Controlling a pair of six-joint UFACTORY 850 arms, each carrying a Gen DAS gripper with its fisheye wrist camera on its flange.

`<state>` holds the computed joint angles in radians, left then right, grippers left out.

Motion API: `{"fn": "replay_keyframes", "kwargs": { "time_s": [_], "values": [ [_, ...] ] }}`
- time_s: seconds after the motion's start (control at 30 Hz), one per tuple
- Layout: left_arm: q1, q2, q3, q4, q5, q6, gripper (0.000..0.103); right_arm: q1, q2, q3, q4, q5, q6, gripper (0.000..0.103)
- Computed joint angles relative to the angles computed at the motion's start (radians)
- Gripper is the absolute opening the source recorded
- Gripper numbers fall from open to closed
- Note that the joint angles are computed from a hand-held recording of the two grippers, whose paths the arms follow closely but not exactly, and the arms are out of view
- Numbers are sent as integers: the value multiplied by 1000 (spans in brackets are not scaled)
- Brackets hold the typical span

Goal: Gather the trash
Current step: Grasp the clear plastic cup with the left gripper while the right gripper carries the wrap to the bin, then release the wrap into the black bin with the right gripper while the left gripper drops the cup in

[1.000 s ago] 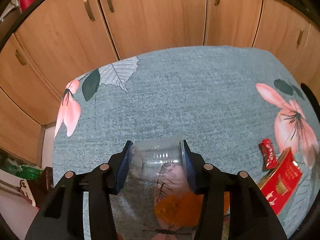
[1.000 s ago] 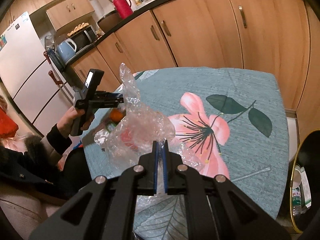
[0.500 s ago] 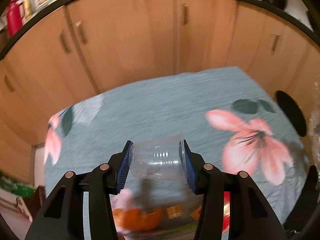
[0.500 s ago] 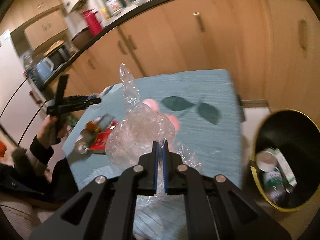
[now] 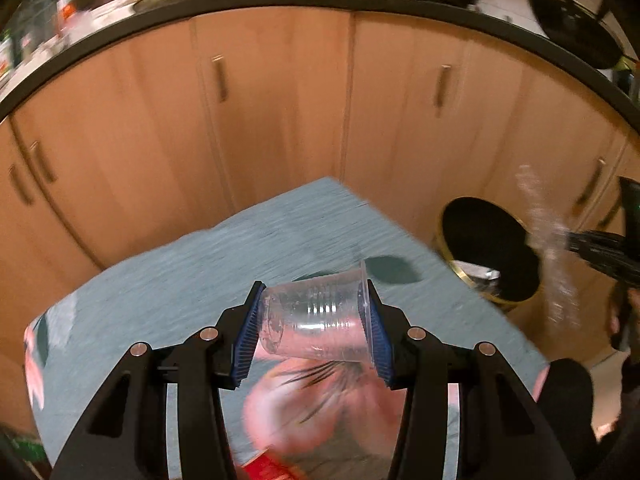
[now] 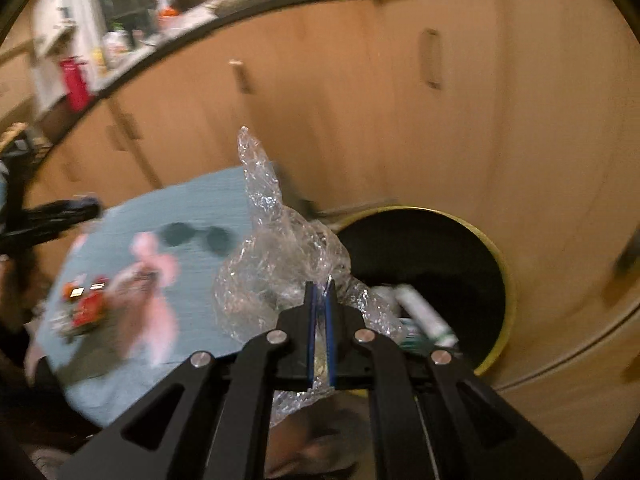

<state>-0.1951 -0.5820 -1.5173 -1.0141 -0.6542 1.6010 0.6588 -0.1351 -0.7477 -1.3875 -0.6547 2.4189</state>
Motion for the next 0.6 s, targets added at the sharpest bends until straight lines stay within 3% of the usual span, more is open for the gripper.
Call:
{"fn": "replay_keyframes", "kwargs": {
  "time_s": [0.2,0.27,0.3,0.33,0.4,0.47,0.6],
  "values": [
    [-70,39,39,-15,-1,33,45,-145,-85,1,69,89,-67,6],
    [-96,50,54,-15,6,43,45,-179,-143,-37,161,78,-162,9],
    [-106,53,57,-13,9,44,45,-193,-168,-52,208,78,-209,18],
    [-116,53,58,-9,10,46,45,-207,-194,-68,253,82,-255,43],
    [-138,58,69,-6,17,55,45,-202,-223,-86,276,45,-273,66],
    [-163,61,76,-5,24,67,45,-185,-217,-75,238,39,-232,65],
    [-215,48,70,18,27,52,45,-117,-169,-53,209,-54,-163,65]
  ]
}}
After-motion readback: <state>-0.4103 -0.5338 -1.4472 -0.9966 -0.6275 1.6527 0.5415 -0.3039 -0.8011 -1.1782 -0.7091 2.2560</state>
